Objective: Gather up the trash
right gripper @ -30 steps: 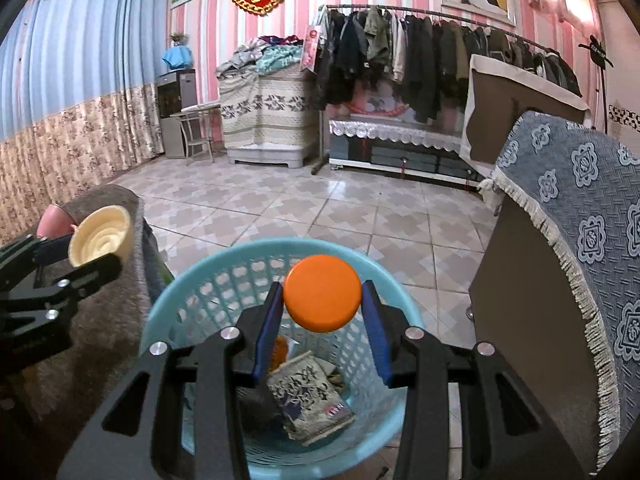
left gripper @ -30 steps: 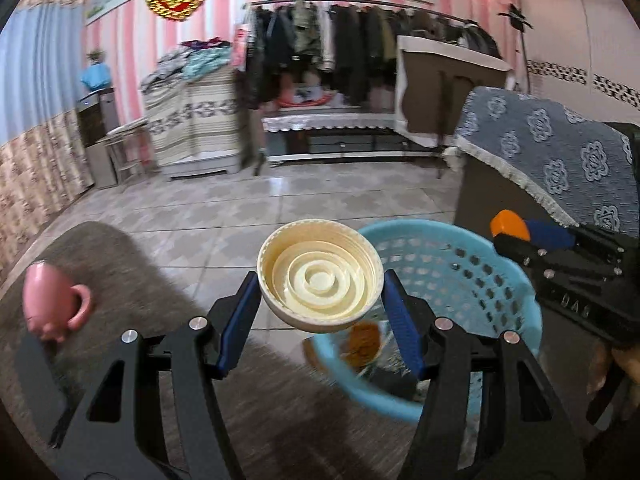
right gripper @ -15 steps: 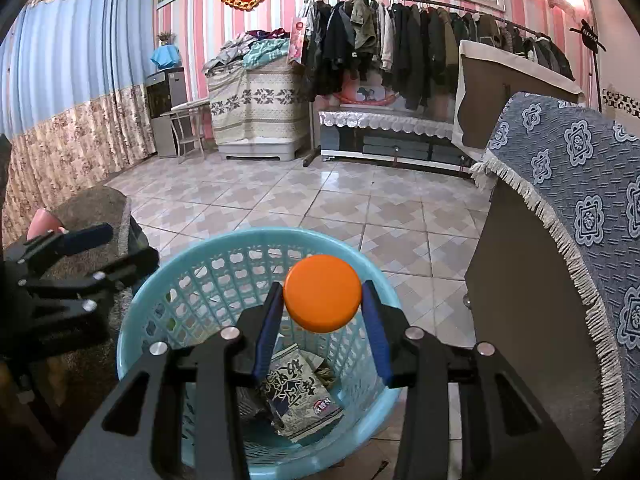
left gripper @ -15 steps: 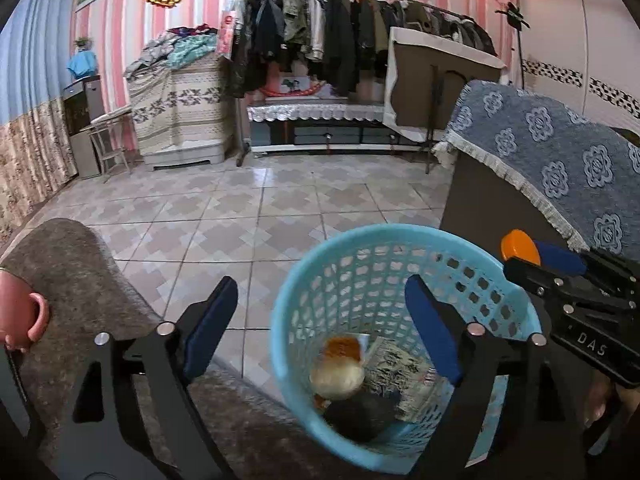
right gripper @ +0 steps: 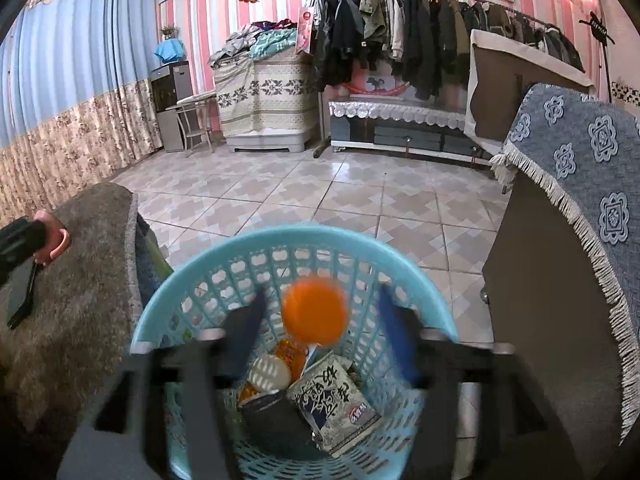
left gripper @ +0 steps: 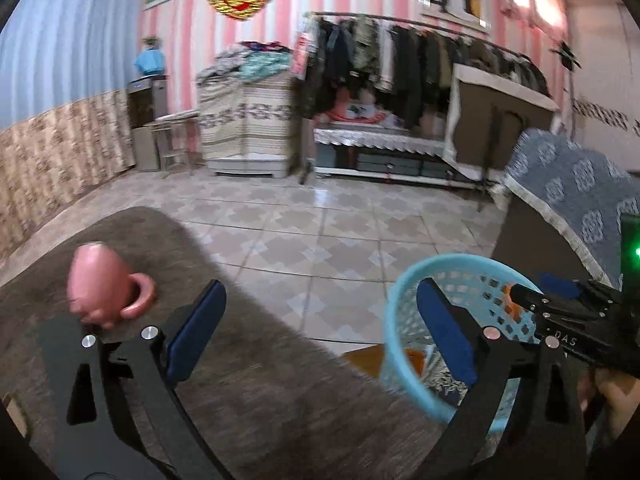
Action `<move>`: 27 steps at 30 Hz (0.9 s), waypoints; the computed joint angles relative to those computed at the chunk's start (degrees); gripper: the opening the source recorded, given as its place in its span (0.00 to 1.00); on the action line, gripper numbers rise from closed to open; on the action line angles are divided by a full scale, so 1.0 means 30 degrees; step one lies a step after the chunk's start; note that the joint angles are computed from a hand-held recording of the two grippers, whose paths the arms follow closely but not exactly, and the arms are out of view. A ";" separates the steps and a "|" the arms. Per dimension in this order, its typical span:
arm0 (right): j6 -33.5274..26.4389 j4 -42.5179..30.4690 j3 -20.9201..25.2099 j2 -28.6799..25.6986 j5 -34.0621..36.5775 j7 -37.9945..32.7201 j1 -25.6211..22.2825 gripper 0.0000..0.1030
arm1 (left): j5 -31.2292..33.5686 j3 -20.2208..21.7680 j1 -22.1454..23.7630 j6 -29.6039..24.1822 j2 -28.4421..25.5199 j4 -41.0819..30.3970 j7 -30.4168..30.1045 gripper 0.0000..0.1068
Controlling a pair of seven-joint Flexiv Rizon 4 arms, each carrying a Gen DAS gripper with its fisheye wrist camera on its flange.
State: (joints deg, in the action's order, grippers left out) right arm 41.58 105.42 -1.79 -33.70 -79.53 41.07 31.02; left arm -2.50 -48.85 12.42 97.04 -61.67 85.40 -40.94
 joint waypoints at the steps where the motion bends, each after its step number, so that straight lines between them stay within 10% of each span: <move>1: -0.0167 -0.0023 -0.0014 0.0060 -0.0047 0.0063 0.0089 0.75 | -0.0124 0.0155 0.0271 0.0442 0.0305 0.0362 -0.0339 0.88; 9: -0.1701 0.0162 0.0522 0.1023 -0.0595 0.0698 0.0890 0.96 | 0.0484 0.1694 0.2322 0.2281 0.3386 0.3567 -0.3816 0.91; 27: -0.0305 -0.3821 0.0599 -0.1499 -0.2471 -0.1533 0.4426 0.96 | 0.5473 0.4115 0.7211 1.0213 0.7907 1.2253 -1.1326 0.91</move>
State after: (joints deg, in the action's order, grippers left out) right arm 40.66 93.96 0.00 -38.19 -86.94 36.47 44.30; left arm 13.92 -36.50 34.05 127.68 -37.95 122.16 -74.92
